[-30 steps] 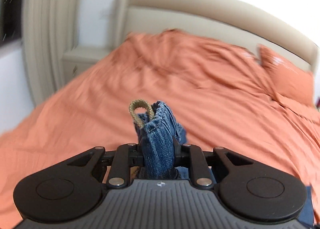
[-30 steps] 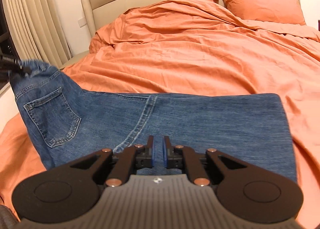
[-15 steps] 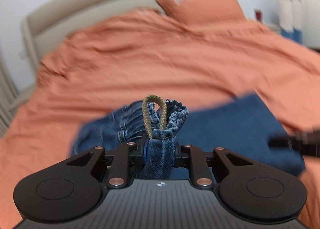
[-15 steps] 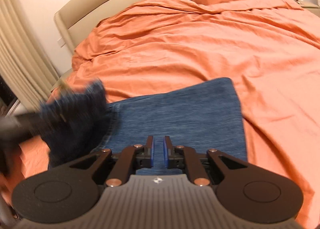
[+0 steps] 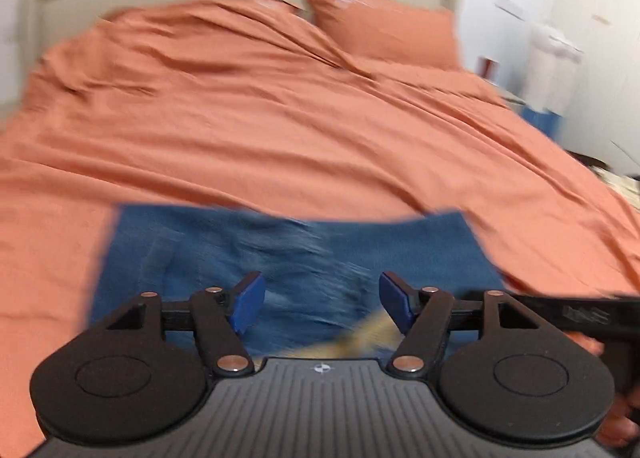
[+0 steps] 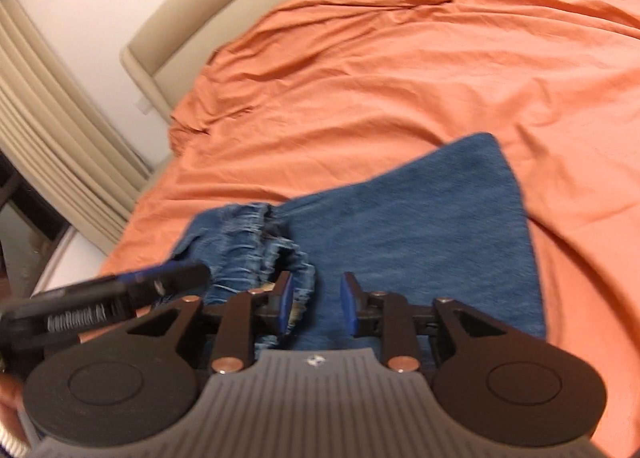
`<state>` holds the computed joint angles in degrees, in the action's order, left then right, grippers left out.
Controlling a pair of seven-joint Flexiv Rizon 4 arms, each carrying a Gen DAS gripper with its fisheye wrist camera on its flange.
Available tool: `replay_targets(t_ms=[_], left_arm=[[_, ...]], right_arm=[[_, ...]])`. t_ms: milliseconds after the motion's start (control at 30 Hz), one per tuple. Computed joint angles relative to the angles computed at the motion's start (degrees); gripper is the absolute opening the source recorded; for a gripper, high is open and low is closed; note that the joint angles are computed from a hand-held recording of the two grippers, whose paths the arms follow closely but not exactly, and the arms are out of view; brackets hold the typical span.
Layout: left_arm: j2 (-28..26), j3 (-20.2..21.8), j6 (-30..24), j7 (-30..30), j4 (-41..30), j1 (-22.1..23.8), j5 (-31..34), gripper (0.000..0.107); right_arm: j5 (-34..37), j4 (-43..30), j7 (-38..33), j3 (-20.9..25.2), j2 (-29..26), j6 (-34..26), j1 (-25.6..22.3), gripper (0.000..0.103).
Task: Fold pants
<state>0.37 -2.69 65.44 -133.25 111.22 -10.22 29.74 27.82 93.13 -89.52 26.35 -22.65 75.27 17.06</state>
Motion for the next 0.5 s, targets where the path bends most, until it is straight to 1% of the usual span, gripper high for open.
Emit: replay_targets(t_ms=[67, 100, 167, 233, 300, 400, 500], left_arm=[[1.3, 0.1, -4.8, -5.8, -1.4, 0.7, 8.0, 0.078], [1.8, 0.1, -6.4, -8.0, -1.5, 1.2, 10.6, 0.078], [1.9, 0.8, -5.9, -10.6, -0.8, 2.5, 12.8, 0.077], [1.8, 1.7, -4.3, -12.5, 0.3, 3.9, 13.2, 0.077], [1.7, 2.8, -1.5, -12.1, 1.8, 5.3, 12.0, 0.076], [1.9, 3.2, -0.6, -13.4, 2.9, 6.6, 13.2, 0.075], [2.0, 4.4, 3.8, -11.9, 5.5, 8.1, 10.2, 0.075]], right_arm=[[1.5, -1.0, -1.2, 1.4, -0.8, 0.6, -0.3, 0.03], [2.3, -1.9, -1.7, 2.2, -1.4, 0.7, -0.4, 0.031], [2.6, -4.4, -2.3, 2.9, -3.3, 0.7, 0.3, 0.033], [0.3, -7.2, -0.9, 1.4, -5.5, 0.4, 2.8, 0.034], [-3.5, -10.2, 2.5, -1.1, -8.1, -0.6, 6.0, 0.034], [-8.3, -15.1, 7.9, -3.4, -12.2, -4.0, 9.1, 0.034], [-11.7, -19.9, 11.7, -4.5, -16.4, -6.9, 10.9, 0.036]])
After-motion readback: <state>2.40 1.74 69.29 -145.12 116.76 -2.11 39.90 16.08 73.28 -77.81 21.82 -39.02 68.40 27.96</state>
